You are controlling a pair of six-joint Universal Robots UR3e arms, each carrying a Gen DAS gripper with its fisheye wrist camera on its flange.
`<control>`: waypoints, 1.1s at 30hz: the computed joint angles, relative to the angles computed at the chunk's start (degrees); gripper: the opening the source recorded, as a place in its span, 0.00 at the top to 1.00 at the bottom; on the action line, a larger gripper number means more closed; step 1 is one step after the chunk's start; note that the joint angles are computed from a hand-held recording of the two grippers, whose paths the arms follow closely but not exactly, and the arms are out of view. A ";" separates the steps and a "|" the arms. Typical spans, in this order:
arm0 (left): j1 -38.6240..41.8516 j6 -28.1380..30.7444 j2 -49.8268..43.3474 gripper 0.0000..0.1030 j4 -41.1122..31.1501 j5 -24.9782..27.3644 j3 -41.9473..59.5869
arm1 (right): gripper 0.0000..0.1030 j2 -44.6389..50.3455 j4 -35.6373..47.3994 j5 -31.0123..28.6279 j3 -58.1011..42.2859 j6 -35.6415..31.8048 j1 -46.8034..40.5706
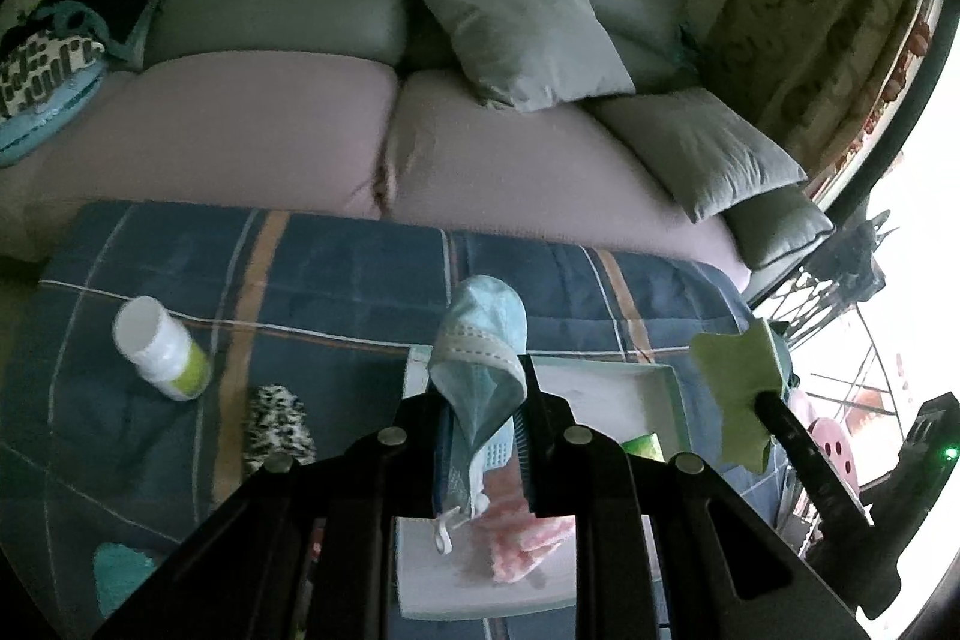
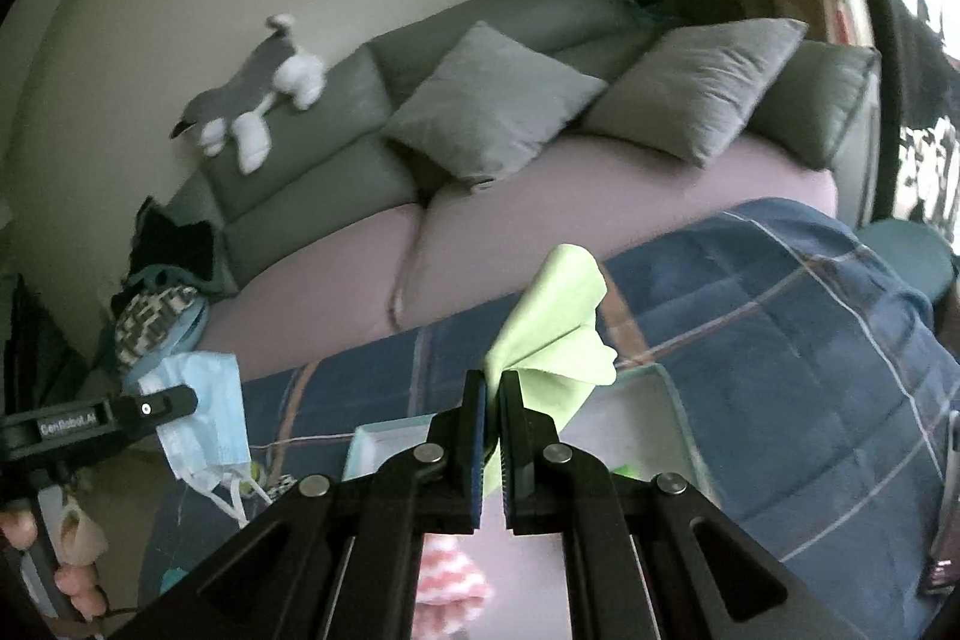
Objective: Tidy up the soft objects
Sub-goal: 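Lift the mask and lime cloth with both grippers and carry them over the tray, then lower the mask and lime cloth into the tray with both grippers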
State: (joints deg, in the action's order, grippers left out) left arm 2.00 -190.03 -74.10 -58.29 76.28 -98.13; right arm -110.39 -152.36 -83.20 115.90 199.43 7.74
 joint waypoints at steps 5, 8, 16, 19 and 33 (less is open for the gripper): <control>-2.98 -1.11 -4.85 0.82 3.87 1.38 0.19 | 0.96 -4.82 2.66 2.58 3.33 -0.95 -6.46; -4.05 -1.29 -7.77 0.82 5.90 1.48 0.27 | 0.96 -5.20 3.77 1.90 3.87 -1.19 -7.95; -5.40 -1.81 -13.31 0.82 9.74 2.34 0.04 | 0.96 -3.94 4.68 1.02 4.67 -1.48 -9.61; -5.51 -2.42 -14.91 0.82 11.85 2.36 -1.17 | 0.96 -3.58 4.63 1.41 5.04 -1.33 -10.17; -4.76 -6.65 -16.98 0.82 23.52 -1.18 -12.70 | 0.96 1.30 2.99 -0.10 3.36 -1.35 -7.14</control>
